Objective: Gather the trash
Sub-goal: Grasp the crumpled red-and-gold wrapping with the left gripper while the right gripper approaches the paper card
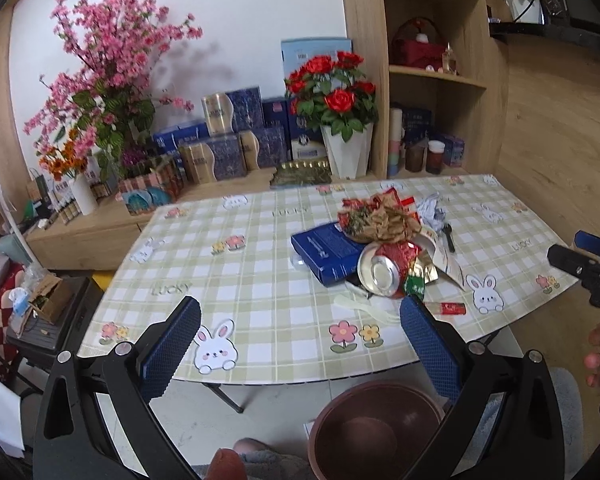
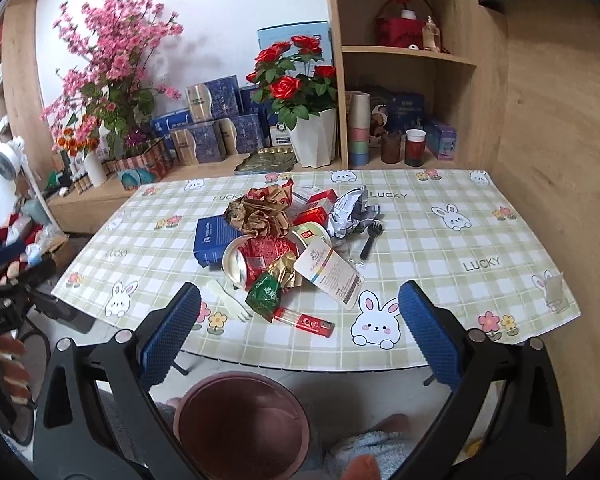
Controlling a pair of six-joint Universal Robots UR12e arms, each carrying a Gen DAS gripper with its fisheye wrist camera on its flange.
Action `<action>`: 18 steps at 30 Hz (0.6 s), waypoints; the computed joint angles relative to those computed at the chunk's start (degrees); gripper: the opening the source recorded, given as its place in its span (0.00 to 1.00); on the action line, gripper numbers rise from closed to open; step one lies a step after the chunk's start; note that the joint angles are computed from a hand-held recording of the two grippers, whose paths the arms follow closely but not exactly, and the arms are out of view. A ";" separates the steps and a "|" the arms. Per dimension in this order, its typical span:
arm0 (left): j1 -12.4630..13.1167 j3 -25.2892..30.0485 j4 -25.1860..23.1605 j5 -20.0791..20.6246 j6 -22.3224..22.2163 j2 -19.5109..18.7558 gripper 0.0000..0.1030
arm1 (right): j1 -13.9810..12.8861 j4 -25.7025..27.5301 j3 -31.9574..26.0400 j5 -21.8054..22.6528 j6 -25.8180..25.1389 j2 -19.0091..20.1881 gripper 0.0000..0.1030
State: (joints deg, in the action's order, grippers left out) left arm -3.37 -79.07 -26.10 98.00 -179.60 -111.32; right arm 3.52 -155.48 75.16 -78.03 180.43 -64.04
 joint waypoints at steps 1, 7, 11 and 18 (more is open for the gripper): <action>0.22 0.84 -2.13 -1.14 -0.18 -0.53 0.95 | -0.10 -0.32 -0.08 -0.01 -0.03 0.35 0.95; 0.44 5.13 -3.36 -7.06 0.94 -4.41 0.95 | -0.24 3.09 -2.77 -1.87 -2.31 2.67 0.95; 0.14 12.13 -6.99 -11.04 0.71 -9.04 0.87 | -0.22 3.17 -4.82 -6.11 -2.41 4.81 0.95; 1.78 39.41 -27.88 -26.39 -12.19 -25.37 0.85 | -1.77 4.82 -7.63 -4.60 0.77 7.60 0.95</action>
